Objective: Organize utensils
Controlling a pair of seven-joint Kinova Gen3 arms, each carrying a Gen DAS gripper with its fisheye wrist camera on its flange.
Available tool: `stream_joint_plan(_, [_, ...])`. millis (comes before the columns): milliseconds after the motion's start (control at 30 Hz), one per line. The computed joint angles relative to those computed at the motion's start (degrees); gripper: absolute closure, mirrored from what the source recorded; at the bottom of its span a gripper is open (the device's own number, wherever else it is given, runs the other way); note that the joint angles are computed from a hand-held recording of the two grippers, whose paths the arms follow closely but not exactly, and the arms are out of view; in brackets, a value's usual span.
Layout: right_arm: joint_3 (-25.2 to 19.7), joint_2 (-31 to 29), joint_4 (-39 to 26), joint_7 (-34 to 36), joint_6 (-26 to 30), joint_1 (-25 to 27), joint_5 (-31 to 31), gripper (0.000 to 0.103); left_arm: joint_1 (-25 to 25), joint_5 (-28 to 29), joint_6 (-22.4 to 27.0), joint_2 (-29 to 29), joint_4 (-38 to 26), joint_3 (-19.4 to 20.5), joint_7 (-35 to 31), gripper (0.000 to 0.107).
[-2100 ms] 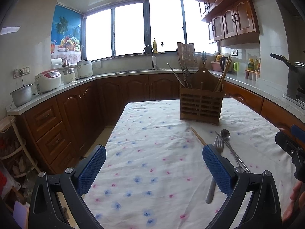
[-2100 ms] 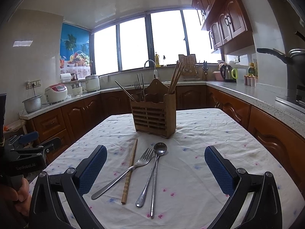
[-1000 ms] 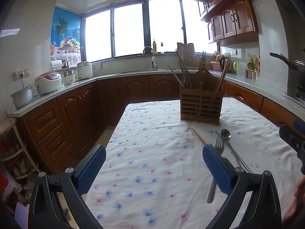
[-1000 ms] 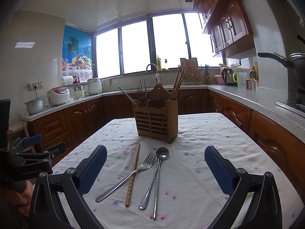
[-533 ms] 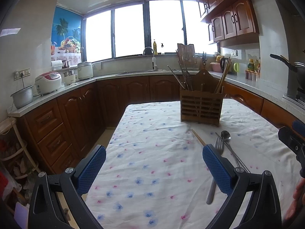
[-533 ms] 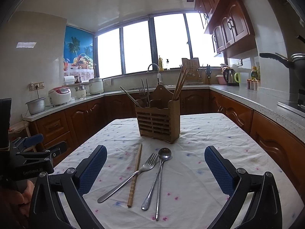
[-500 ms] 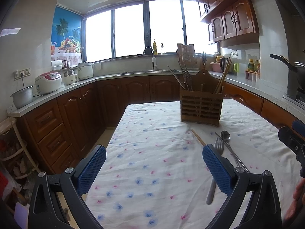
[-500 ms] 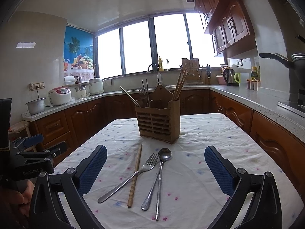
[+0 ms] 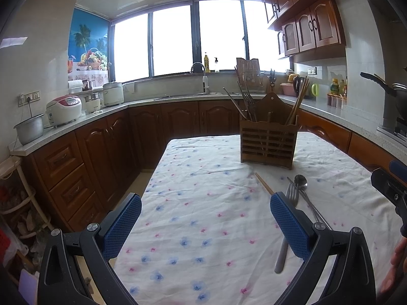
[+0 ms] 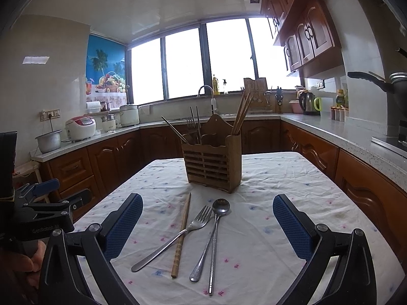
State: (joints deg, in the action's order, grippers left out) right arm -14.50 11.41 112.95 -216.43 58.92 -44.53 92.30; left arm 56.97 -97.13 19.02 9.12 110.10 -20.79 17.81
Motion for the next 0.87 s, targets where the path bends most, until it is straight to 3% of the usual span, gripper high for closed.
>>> stream_joint_plan(600, [0.1,0.1,-0.2,0.1,-0.1,0.0,-0.2,0.0,-11.0,2.8,1.6,0.1,-0.9,12.5,-3.8,0.005])
stream_joint_plan(867, [0.7,0.2,-0.5,0.8,-2.8,1.4,-1.1,0.0,-15.8,5.7,2.4,0.7,-2.3,18.3,-7.1,0.005])
